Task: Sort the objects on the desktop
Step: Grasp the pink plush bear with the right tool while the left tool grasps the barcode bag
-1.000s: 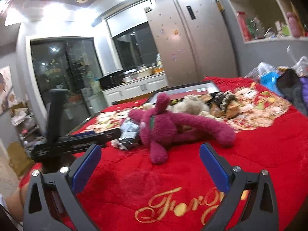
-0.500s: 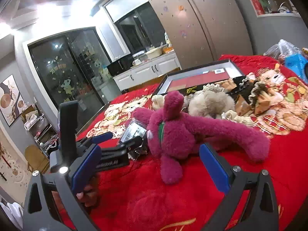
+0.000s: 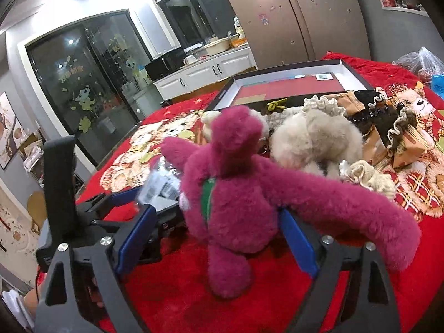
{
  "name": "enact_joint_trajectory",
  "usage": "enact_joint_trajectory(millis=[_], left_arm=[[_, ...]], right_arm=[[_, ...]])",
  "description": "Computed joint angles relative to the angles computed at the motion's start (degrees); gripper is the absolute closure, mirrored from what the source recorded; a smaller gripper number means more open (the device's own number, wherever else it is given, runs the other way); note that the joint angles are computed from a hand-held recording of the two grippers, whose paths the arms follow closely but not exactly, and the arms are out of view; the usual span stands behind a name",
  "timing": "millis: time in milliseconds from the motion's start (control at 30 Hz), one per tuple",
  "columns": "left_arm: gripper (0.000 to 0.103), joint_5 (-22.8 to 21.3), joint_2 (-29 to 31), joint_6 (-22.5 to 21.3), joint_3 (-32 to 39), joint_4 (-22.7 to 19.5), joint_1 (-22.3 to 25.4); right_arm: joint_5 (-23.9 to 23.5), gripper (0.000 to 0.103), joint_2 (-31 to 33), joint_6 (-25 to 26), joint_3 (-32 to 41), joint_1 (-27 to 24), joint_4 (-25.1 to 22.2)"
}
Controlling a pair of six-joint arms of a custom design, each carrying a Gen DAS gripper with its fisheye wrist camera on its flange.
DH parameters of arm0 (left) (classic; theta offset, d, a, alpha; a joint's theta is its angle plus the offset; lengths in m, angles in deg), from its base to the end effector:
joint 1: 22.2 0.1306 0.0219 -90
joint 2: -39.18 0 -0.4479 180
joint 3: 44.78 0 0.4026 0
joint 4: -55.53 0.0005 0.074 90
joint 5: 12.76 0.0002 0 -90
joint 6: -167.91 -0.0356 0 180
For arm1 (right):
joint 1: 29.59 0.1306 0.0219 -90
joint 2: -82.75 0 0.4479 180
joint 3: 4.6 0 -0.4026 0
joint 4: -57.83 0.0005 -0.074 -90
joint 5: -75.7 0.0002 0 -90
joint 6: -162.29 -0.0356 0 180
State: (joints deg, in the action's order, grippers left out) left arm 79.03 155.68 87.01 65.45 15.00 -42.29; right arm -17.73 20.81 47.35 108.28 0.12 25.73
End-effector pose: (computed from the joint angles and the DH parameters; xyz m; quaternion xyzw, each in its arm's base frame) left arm 0.6539 -0.2409 0.4075 0.0947 0.9248 -0.1068 0.3525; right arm 0.6250 0.3585 0.4230 -0.0505 0.8943 0.2275 0.3820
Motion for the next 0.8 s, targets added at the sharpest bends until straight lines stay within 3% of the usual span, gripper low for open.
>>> enact_joint_trajectory(millis=[167, 367, 467, 600, 667, 800], left_arm=[[0.000, -0.3, 0.3, -0.4, 0.4, -0.8, -0.2], [0.000, -0.8, 0.8, -0.9, 1.1, -1.8, -0.3], [0.000, -2.3, 0.9, -1.1, 1.2, -2.3, -0.5], [0.000, -3.1, 0.7, -0.9, 0.9, -2.2, -0.6], [0.003, -3.3, 0.5, -0.4, 0.6, -2.0, -0.5], [0.021, -3.2, -0.5, 0.5, -1.0, -0.1, -0.2]], right_arm=[[0.1, 0.012, 2.3, 1.1, 3.5, -0.3, -2.9], [4.2, 0.010, 4.9, 3.8, 7.2, 0.4, -5.3], [6.6, 0.027, 5.4, 4.4, 8.0, 0.9, -6.1], [6.1, 0.034, 4.7, 3.9, 6.7, 1.0, -5.3], [6.1, 0.036, 4.2, 3.4, 5.8, 1.1, -4.7], [5.3, 0.036, 1.4, 2.7, 1.7, 1.0, -1.0]])
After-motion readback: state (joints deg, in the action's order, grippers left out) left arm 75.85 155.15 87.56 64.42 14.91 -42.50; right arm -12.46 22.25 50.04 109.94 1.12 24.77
